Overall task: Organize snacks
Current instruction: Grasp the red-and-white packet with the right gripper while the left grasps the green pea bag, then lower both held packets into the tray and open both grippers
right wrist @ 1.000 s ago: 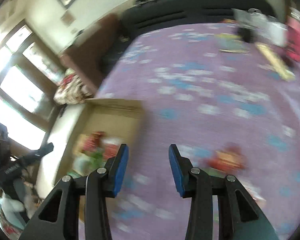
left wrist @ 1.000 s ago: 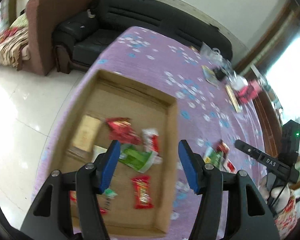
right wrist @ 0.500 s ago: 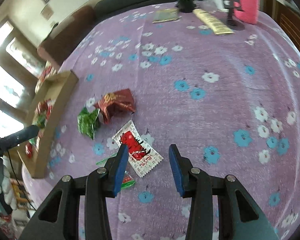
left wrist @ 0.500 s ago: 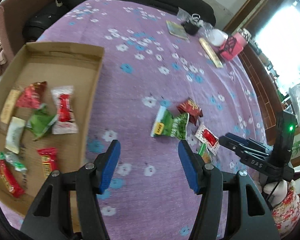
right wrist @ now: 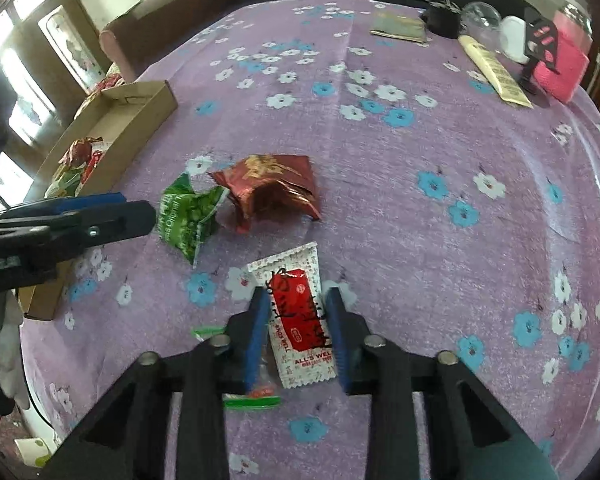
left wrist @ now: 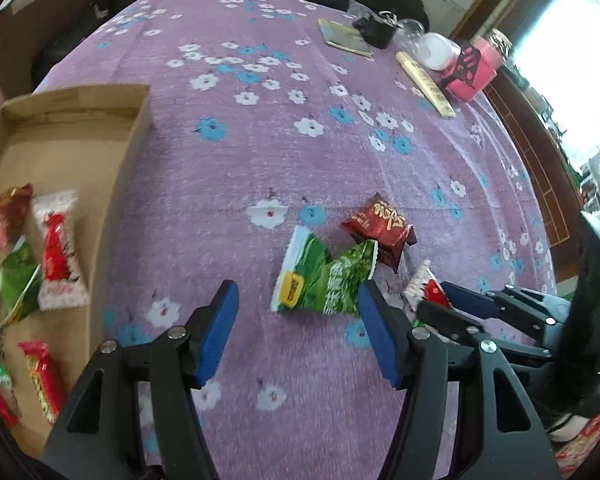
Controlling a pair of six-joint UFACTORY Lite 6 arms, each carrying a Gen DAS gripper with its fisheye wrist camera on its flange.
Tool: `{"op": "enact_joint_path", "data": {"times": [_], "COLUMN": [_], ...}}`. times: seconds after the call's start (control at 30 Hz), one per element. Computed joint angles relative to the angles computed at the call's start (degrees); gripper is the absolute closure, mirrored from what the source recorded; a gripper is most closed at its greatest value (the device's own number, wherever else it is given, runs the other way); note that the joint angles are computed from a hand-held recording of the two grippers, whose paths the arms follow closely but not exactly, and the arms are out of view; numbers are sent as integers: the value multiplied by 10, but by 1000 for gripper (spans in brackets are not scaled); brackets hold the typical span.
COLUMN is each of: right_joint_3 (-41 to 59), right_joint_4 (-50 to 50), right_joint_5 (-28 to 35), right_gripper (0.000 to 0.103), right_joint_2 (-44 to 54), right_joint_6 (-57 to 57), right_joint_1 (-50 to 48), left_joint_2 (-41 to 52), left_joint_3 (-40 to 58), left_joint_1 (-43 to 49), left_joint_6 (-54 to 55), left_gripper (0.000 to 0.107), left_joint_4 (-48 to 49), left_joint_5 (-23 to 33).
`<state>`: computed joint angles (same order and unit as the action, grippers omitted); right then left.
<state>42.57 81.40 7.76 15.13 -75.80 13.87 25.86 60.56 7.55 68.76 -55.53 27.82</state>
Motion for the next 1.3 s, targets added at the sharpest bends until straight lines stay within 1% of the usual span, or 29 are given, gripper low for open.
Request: {"op": "enact_joint_path", "data": {"times": [0.1,0.23,0.37,0.4,0.43,0.47,0.53,0.7,0.8,0.9,1.0,1.07,1.1,1.2,1.3], "right_joint_3": [-14,-33,-52,-57,-61,-64,-68,-77,-75,-62,-41,-17,0,49,111], "right_joint_4": [17,16,16,14,7,4,-6,-36,-52,-69,-91,-107,-121,-145,-181], "right_joint_5": [21,48,63,65,69,70,68,68,66,65,56,48,45,40,37], "right_gripper": [79,80,81,81,81,81,81,81,81,81,81,81,81,81,81], "right_joint_2": [-13,-30,-52,-58,-65,-71,-83,-116,-129,-130,-122,-109,-98,-63,-13], "right_joint_6": [-16,-11,-1,4,14,20,38,86,119,156,203,239,262,311,372], "right_joint_1": [-29,-64,-83,-84,-86,-85,-80,-68,-52,-29,11,46,67,115,166], "left_joint_2": [21,44,38,30,30,29,17,-20,-50,-84,-113,-127,-128,-117,-81], "left_joint_3": [13,23,12,0,-2,-4,-15,-40,-55,-69,-73,-71,-64,-41,-3], "left_joint_1": [-19,-39,-59,-65,-64,-61,-62,-36,-7,40,107,154,188,253,313], "left_joint_6": [11,23,40,57,78,89,95,120,129,124,120,121,119,118,111], "left_gripper": [43,43,43,51,66,68,73,74,75,75,74,74,74,74,74], "left_joint_4": [-3,-5,-8,-18,-33,-40,-43,-65,-71,-61,-39,-22,-6,23,56], "left_joint_5": [-15,-34,-52,-59,-47,-31,-29,2,24,60,101,115,127,138,146]}}
